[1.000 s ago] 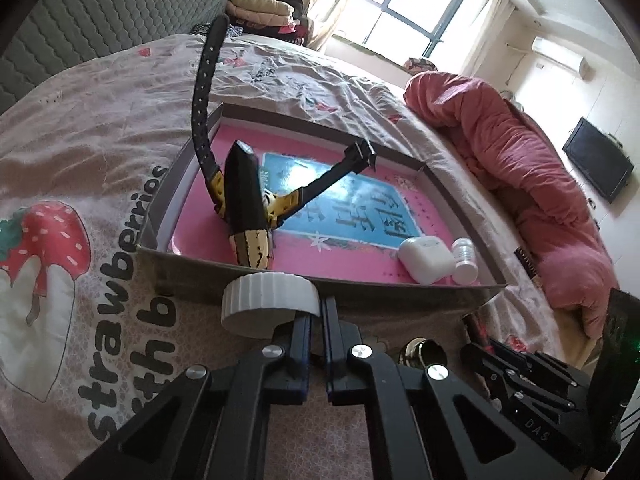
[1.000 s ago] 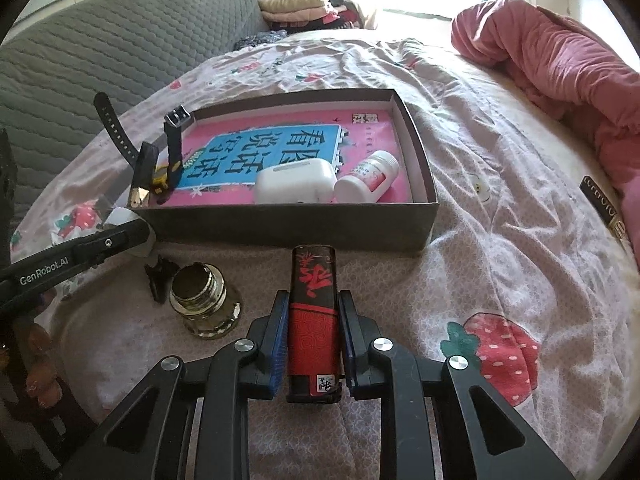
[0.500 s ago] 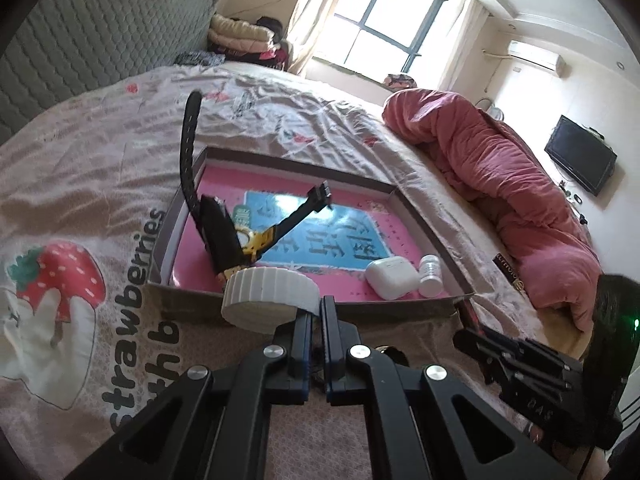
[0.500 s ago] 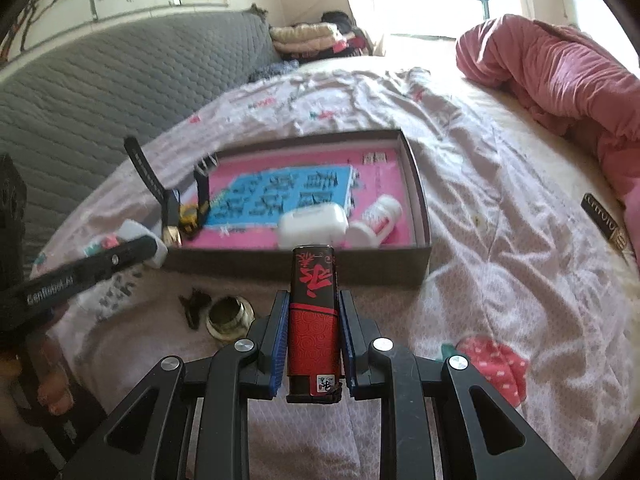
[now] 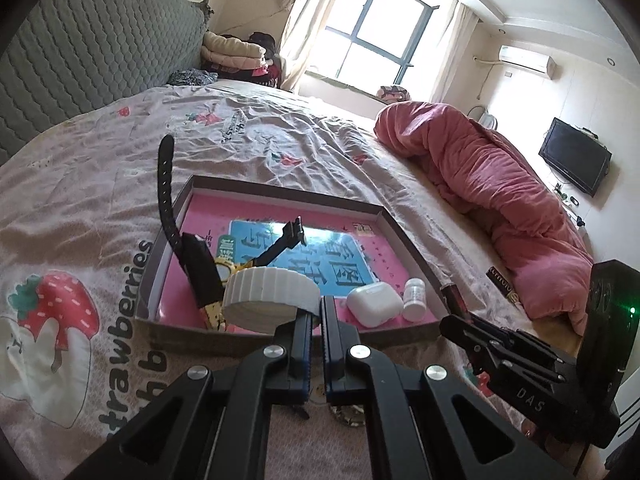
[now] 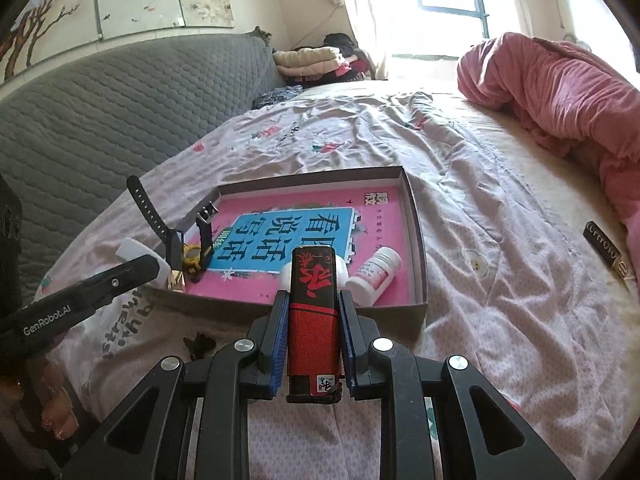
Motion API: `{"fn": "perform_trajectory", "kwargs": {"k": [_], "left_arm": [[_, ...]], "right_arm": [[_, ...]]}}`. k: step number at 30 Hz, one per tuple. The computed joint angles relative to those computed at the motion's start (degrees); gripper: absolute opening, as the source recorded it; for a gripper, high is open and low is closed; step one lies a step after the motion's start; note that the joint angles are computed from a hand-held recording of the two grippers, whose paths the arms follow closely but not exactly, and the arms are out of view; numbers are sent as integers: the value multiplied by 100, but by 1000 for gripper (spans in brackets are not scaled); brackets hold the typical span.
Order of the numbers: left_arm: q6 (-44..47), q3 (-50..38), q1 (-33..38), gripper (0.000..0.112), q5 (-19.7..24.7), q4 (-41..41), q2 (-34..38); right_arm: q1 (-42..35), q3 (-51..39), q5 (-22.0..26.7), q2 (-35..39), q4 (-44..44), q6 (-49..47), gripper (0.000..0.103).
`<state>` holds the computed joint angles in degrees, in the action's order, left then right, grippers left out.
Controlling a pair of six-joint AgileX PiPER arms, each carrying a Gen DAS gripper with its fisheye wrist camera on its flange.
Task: Organize rigid objects
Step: 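Carry the white cap with the left tool while the right tool carries the red lighter into the box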
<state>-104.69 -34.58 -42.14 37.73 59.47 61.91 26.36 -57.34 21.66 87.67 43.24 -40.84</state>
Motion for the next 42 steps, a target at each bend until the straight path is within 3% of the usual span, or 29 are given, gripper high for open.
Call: {"fn": "perform_trajectory", "kwargs": {"k": [10,21,42], "left_arm": [[91,-219,321,4,-276,-5,323],[255,-420,487,4,-237,117,441],[69,-470,956,4,-1012,345,1215]], "right_arm": [[43,-195,69,229,187,-206,23],[-50,-198,-86,205,361,-312,23],[-98,-471,-127,444,122,-31,23]]}}
